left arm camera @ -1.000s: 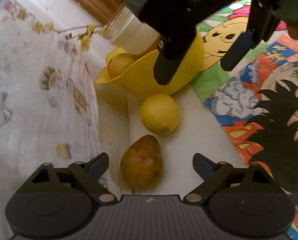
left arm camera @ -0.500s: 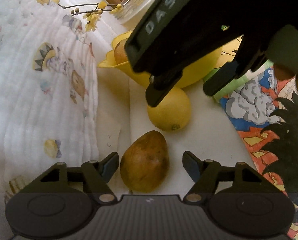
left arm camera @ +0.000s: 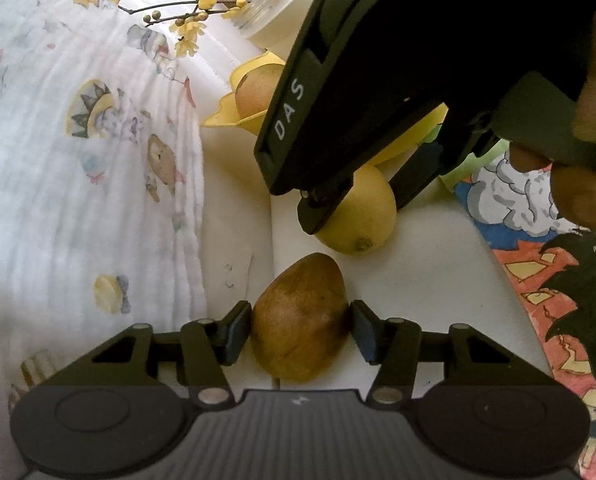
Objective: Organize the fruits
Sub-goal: 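Close the left tool on the brown pear while the right tool reaches the yellow lemon, then lift the pear with the left tool while the right tool carries the lemon toward the tray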
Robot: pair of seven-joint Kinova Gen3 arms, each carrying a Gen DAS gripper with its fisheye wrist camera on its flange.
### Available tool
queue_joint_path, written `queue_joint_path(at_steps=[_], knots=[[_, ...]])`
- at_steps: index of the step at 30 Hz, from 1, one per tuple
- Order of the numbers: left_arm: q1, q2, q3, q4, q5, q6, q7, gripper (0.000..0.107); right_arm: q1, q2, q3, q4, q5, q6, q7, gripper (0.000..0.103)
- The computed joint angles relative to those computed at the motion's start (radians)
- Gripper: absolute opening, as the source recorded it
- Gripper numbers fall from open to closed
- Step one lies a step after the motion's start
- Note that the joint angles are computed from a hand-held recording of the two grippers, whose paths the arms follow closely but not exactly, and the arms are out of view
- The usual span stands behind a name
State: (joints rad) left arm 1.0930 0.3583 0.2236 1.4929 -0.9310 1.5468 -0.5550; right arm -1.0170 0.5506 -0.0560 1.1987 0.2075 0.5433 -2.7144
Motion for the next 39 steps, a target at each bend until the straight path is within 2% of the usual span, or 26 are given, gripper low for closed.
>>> queue_joint_path(at_steps=[9, 21, 24, 30, 36, 39], knots=[[-0.016, 0.000, -0.003, -0.043, 0.036, 0.013, -0.035, 0.056, -0.014, -0.026, 0.004, 0.030, 0.013, 0.012, -0.019, 0.057], [-0.068, -0.069, 0.019, -0.103, 0.213, -0.041, -0.003, 0.056, 0.011, -0.147, -0.041, 0.183, 0.020, -0.022, -0.048, 0.057], [-0.060, -0.070, 0.026, -0.093, 0.200, -0.044, -0.009, 0.057, 0.017, -0.169, -0.051, 0.213, 0.023, -0.028, -0.055, 0.057], [-0.043, -0.044, 0.016, -0.085, 0.169, -0.040, -0.069, 0.057, -0.012, -0.233, -0.033, 0.305, 0.078, -0.076, -0.147, 0.057], [-0.074, -0.078, 0.017, -0.058, 0.208, -0.080, -0.017, 0.056, -0.019, -0.282, -0.055, 0.342, 0.141, -0.064, -0.215, 0.057], [-0.131, -0.136, 0.016, -0.030, 0.291, -0.150, 0.044, 0.056, -0.023, -0.303, -0.068, 0.354, 0.178, -0.059, -0.250, 0.057]])
